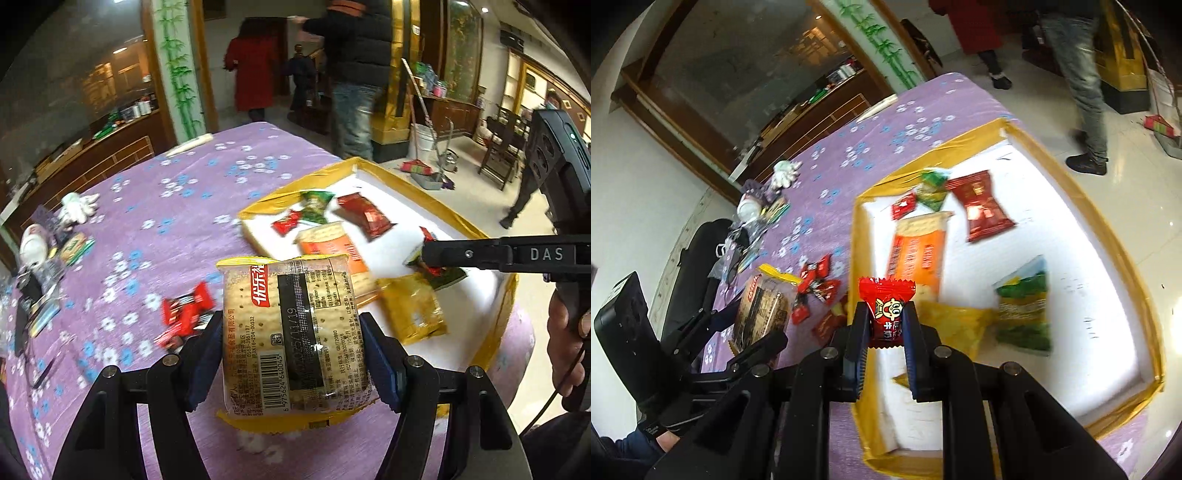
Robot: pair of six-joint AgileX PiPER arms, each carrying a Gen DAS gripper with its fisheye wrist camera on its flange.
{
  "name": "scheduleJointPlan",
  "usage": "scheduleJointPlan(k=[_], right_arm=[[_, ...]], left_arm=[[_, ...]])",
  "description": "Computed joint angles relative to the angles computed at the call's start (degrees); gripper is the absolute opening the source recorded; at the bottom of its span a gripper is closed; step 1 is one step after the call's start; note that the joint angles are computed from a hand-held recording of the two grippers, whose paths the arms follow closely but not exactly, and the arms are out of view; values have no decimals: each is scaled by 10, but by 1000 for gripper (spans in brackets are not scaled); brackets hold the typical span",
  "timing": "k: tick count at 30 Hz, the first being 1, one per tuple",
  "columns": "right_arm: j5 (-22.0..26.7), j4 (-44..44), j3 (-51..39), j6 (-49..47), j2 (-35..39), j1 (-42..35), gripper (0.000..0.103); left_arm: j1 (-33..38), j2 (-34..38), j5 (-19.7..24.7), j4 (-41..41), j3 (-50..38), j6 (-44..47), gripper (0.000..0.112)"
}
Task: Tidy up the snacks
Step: 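Carry the cracker pack and red candy over the tray with both grippers, then lower the cracker pack with the left gripper while the right lowers the candy, opening both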
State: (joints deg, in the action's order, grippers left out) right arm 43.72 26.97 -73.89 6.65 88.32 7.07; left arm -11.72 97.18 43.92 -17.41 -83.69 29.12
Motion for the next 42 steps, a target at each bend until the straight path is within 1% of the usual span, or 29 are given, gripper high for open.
scheduleJointPlan(k=[4, 11, 18, 22, 27, 33, 39, 42], right_arm=[[3, -7, 9, 1, -6, -21, 17], [15, -6, 17, -15, -6, -69, 17], [21, -8, 2, -41, 23, -104, 17], [21, -20, -19, -44, 47, -108, 17], [25, -26, -41, -46, 78, -106, 17], [30, -36, -65, -44, 106, -98, 17], [35, -36, -74, -42, 121, -98, 17], [38, -53, -82, -30, 130, -95, 17]], left_arm=[[-30, 20, 1, 3, -16, -4, 74], [-74, 69, 17, 11, -65, -21, 74], [-103, 142, 48, 29, -149, -58, 74], [-107, 178, 70, 35, -192, -80, 73], [-112, 194, 73, 46, -206, -89, 73], [-118, 197, 71, 47, -209, -83, 73], [-122, 212, 77, 47, -229, -82, 73], [-122, 215, 78, 41, -236, -76, 73]])
